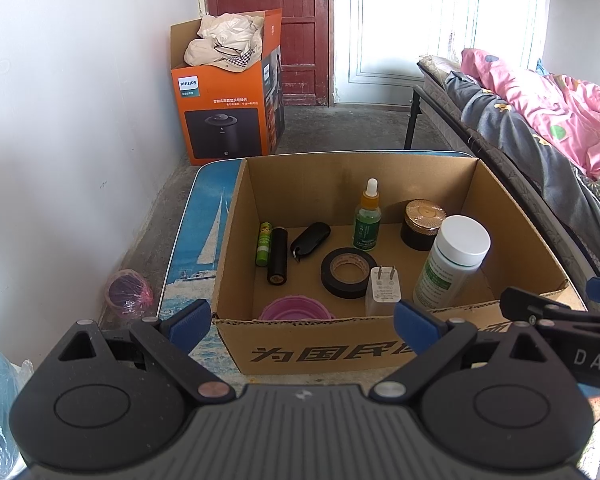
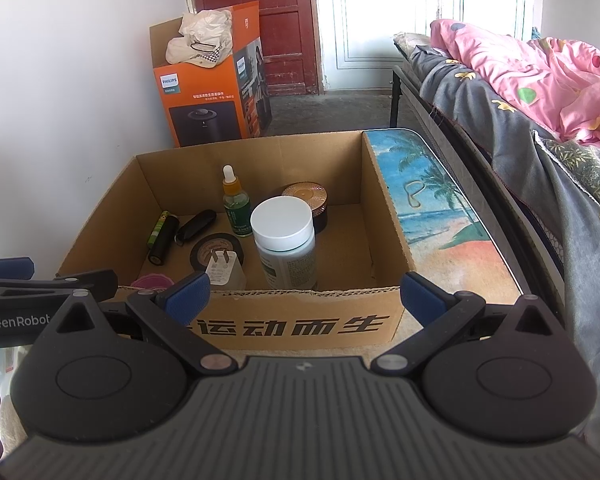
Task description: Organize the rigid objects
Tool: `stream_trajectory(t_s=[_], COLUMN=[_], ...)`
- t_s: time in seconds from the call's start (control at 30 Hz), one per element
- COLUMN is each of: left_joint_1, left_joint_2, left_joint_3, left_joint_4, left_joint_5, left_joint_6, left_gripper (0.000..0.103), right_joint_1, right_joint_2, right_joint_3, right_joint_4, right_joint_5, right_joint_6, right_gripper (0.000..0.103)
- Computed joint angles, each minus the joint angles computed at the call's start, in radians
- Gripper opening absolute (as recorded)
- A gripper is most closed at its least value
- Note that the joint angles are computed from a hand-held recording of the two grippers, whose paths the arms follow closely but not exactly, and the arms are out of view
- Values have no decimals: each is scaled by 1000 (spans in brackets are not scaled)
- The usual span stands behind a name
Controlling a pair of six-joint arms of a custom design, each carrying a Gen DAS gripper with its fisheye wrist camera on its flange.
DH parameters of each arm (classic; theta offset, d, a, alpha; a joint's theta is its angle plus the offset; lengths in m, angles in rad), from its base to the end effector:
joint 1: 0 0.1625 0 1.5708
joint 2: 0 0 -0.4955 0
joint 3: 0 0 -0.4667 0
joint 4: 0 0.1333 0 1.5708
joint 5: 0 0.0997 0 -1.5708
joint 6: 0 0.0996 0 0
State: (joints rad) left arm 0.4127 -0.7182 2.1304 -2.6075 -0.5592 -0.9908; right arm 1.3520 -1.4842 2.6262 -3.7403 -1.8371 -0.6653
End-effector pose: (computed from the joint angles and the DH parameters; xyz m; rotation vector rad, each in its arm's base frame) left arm -0.3892 -0.4081 -0.0580 0.4154 2.1776 -0.8743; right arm 0.0241 -0.3851 0.2674 0.3363 -2.2583 1.0308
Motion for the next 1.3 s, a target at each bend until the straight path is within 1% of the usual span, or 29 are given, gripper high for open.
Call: stream_trajectory(t_s=[1.07,1.3], left_joint_1=[-1,-6], left_joint_2=[0,-4], left_joint_3=[3,0], left_joint_4=[-3,24], left_joint_5=[3,13], left_joint_6=[1,-9], left_gripper=[99,99], right_joint_1=[-1,-2], right_joint_2=[11,11], right_joint_3=[3,3], right_joint_4=[-15,-13], right_joint_5=[-1,0], right_joint_6=[6,7], right_gripper=[102,102])
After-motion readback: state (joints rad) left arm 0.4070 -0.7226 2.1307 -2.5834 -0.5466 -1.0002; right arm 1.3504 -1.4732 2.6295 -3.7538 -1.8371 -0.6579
